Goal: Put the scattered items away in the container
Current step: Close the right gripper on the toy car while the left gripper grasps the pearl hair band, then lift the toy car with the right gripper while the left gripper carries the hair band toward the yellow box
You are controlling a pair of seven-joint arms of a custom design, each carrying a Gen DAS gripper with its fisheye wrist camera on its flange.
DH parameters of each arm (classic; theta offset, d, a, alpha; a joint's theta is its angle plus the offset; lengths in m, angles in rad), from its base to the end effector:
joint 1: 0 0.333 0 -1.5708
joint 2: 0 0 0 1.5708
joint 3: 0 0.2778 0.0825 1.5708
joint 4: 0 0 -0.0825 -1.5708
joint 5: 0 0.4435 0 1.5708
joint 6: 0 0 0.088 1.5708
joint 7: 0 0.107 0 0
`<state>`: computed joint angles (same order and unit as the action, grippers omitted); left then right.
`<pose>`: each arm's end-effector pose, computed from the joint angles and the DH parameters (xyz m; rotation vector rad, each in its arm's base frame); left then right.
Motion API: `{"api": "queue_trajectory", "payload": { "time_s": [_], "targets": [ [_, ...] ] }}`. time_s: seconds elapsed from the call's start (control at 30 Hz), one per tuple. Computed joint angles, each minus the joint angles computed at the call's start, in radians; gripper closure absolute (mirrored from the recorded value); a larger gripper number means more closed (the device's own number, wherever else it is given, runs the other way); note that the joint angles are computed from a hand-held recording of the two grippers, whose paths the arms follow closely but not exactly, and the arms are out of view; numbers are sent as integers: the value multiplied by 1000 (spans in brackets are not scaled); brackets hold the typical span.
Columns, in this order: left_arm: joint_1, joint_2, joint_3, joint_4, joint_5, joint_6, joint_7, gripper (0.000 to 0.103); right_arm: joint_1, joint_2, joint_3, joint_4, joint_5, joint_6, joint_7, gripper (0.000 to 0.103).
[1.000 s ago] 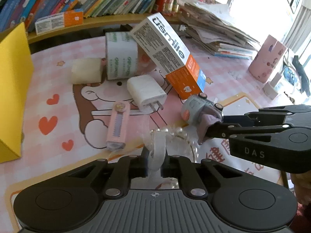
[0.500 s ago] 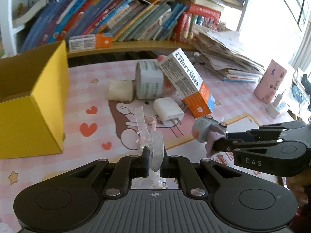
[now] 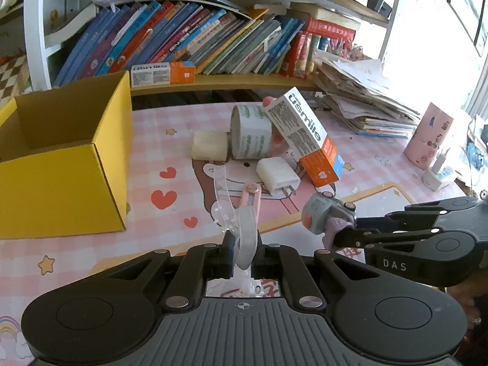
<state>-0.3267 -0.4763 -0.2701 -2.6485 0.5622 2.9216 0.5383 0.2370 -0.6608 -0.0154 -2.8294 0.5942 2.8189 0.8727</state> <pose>0.3918 -0.2992 0.3966 -1.7336 1.8955 -0.9297 0.4330 0.0701 0.3823 -2.0661 1.3471 -0.4358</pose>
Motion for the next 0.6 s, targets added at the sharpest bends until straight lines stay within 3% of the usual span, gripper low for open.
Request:
{"api": "queue_trajectory", "payload": {
  "time_s": [0.33,0.6],
  "targets": [
    [-35,-76,51,-80,-35,38,63,95,-24,-61,80,-47,-64,3,126,82],
    [-93,-169,138,-167,-91,68,185,95,-22,-124,152,-87,-143,3,277,82]
  ]
}}
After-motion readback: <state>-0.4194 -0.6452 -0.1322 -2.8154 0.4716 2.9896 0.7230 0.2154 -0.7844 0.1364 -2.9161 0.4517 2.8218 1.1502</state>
